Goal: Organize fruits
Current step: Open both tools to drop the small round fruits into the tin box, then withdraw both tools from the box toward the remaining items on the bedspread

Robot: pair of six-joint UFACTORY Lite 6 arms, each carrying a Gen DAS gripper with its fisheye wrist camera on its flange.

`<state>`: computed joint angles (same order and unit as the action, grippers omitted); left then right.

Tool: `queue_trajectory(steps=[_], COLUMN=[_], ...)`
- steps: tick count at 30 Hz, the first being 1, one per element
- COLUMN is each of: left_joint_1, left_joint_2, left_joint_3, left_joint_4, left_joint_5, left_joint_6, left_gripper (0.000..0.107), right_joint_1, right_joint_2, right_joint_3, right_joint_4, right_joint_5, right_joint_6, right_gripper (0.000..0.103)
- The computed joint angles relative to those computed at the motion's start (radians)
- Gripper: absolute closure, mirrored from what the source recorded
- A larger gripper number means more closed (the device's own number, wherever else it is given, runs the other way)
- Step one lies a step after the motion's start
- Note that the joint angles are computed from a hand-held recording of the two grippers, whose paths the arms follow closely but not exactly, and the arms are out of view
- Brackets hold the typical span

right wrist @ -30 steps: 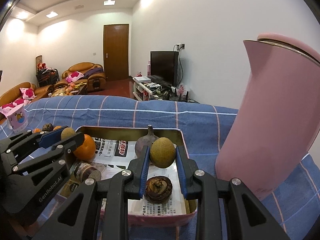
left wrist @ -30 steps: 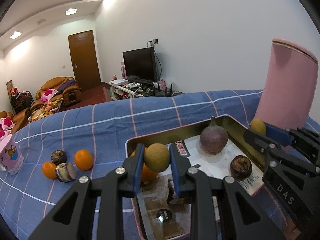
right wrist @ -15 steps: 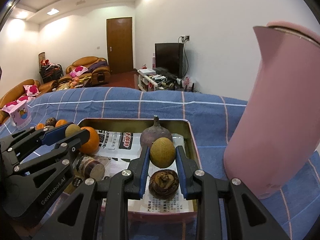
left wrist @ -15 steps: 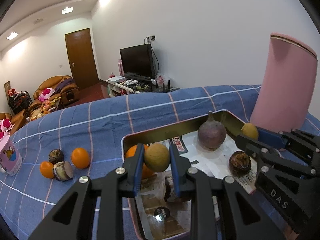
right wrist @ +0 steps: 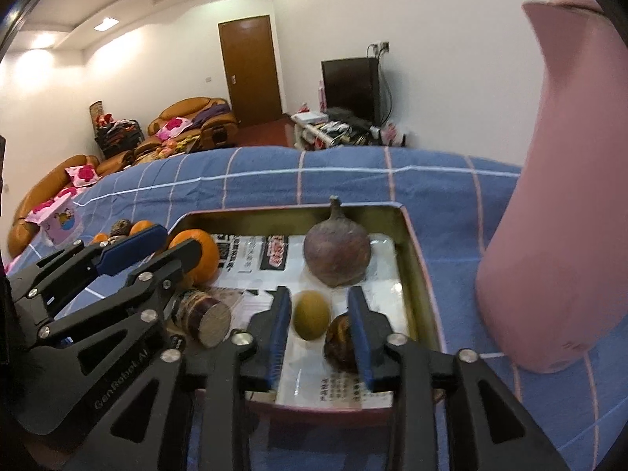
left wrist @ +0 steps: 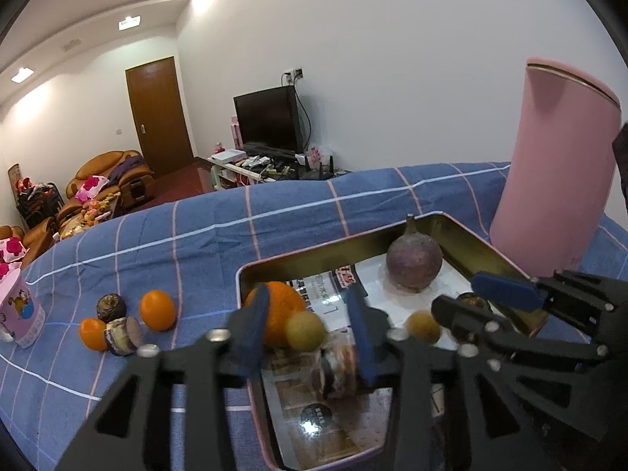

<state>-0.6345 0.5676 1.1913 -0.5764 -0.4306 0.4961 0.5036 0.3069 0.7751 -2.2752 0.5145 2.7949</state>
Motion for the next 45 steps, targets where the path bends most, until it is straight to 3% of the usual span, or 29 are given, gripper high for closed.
queue_trajectory(steps=[2,4,10,13,17,20,30,45], left_joint_1=[0.002,0.003,0.043,0.049,0.027,0.018,-0.022,0.086], left_joint_2=[-0.009,-0.022,-0.074,-0.097,-0.099,-0.085,-0.094,-0.198], left_joint_3=[-0.013,-0.034,-0.102,-0.14,-0.159,-0.155,-0.187,-0.348], left_joint_4=[0.009,-0.017,0.032,0.055,-0.022,-0.057,-0.133,0.0], left_joint_5=[-0.013,-0.044,-0.105,-0.158,-0.233,-0.264,-0.334,-0.369], left_joint_6=[-0.014,-0.015,-0.138,-0.17,-0.106,-0.057,0.036,-0.079], left_gripper=[0.053,0.037,0.004,0.004,0.004,0.004,0.004,0.004], right_joint_1=[0.009,0.017,0.058,0.11,0.215,0.262,0.26,0.333], right_joint_2=[-0.003,-0.013,-0.07,-0.099,-0.113,-0.096,-0.107,-0.029], right_joint_3=[-0.005,-0.017,-0.074,-0.113,-0.175,-0.206,-0.216,-0.105], right_joint_4=[0.023,0.033,0.052,0.101,0.191,0.22,0.262,0.453], right_joint_5=[0.017,0.036,0.134,0.256,0.523,0.676,0.674,0.669], right_joint_6=[-0.012,-0.012,-0.006,-0.024,-0.016,0.023,0.087,0.074], right_gripper=[0.06,0.06,0.06,0.055,0.016,0.014,0.013,0.014])
